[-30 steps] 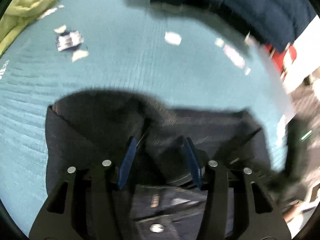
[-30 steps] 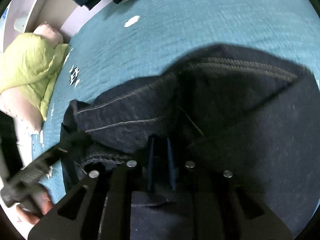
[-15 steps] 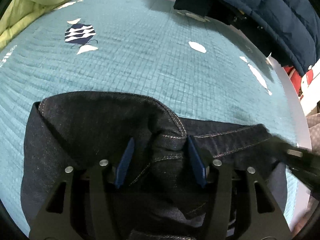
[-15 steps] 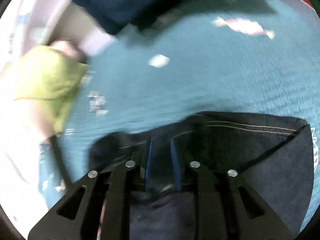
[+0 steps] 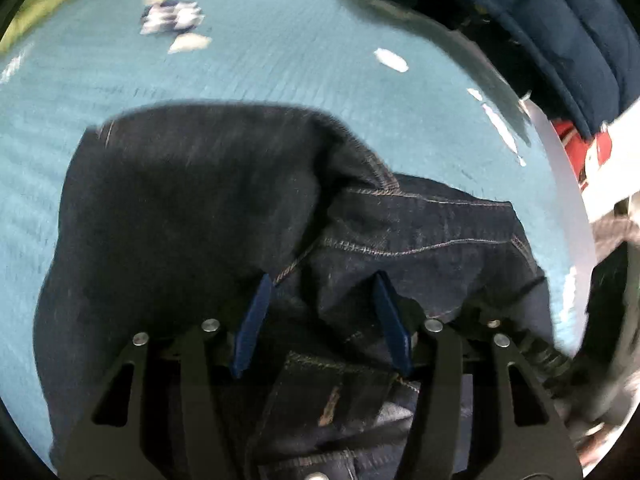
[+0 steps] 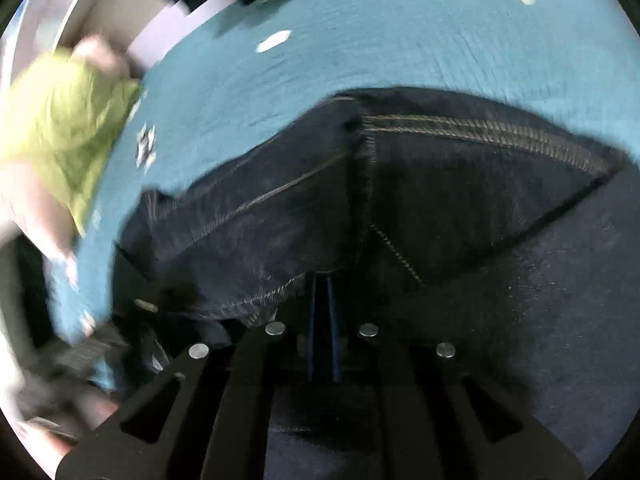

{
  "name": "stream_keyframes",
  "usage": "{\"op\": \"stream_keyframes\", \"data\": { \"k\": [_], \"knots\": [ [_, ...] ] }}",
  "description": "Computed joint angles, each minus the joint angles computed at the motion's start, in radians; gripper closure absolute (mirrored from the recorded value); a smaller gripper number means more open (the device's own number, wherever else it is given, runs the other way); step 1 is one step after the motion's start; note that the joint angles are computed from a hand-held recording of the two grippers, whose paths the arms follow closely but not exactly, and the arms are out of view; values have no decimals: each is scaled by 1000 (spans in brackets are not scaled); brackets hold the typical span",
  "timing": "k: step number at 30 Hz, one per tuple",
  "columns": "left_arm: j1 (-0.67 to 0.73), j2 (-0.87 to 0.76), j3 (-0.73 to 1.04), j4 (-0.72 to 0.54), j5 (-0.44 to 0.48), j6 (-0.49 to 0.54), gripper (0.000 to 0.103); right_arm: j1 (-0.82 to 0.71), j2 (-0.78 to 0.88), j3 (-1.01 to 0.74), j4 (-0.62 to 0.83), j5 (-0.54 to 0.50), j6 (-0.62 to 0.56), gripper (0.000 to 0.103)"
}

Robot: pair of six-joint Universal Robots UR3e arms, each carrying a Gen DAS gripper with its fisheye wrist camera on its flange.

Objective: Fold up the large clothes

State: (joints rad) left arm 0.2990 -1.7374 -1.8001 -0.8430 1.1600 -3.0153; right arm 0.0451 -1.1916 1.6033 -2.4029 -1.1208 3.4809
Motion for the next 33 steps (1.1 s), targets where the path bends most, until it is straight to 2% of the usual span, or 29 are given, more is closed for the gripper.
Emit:
{"op": "stream_keyframes", "data": {
  "k": [2,3,5,7,8,9,10,12,14,17,20,21,23,24,26,28,30,31,32,33],
  "knots": [
    [-56,-15,62,-27,85,3,49,19,-6,-50,72,-41,-51,98],
    [-64,-27,100,-67,95,4,50,24,-21,-66,112,-55,-76,94],
    [-35,-17,164,-184,48,42,50,16,-67,-73,181,-25,-112,92],
    [8,13,204,-270,-18,97,48,-50,-146,-8,178,98,-151,86],
    [26,31,226,-298,-34,122,44,-87,-191,16,185,143,-174,65],
    [41,40,249,-326,-49,146,41,-106,-223,22,190,138,-184,44],
    [57,39,280,-359,-69,172,38,-136,-274,47,208,124,-216,41],
    [106,51,317,-424,-120,238,36,-174,-307,19,250,80,-272,41],
    [146,28,359,-459,-132,268,31,-229,-324,12,287,64,-294,40],
    [172,-8,401,-447,-77,224,31,-247,-264,-42,296,-42,-280,37],
    [238,-48,402,-420,-62,173,28,-305,-216,-52,339,-156,-316,35],
    [246,-82,410,-387,-20,126,26,-322,-180,-67,373,-200,-306,35],
    [252,-162,458,-406,28,68,26,-374,-149,-75,432,-178,-320,35],
    [268,-196,486,-456,3,73,26,-398,-148,-47,429,-143,-322,34],
    [302,-258,520,-581,-104,119,24,-413,-171,11,363,-110,-325,30],
    [308,-235,465,-516,-132,137,19,-432,-171,28,337,-52,-315,29],
    [294,-239,482,-526,-118,130,19,-435,-146,5,344,-41,-265,22],
    [287,-239,491,-532,-114,127,25,-431,-137,-7,346,-37,-227,21],
    [281,-239,500,-540,-118,137,40,-424,-127,-23,347,-43,-209,21],
    [265,-250,522,-547,-91,128,66,-392,-114,-50,351,-95,-207,24]
  ]
}}
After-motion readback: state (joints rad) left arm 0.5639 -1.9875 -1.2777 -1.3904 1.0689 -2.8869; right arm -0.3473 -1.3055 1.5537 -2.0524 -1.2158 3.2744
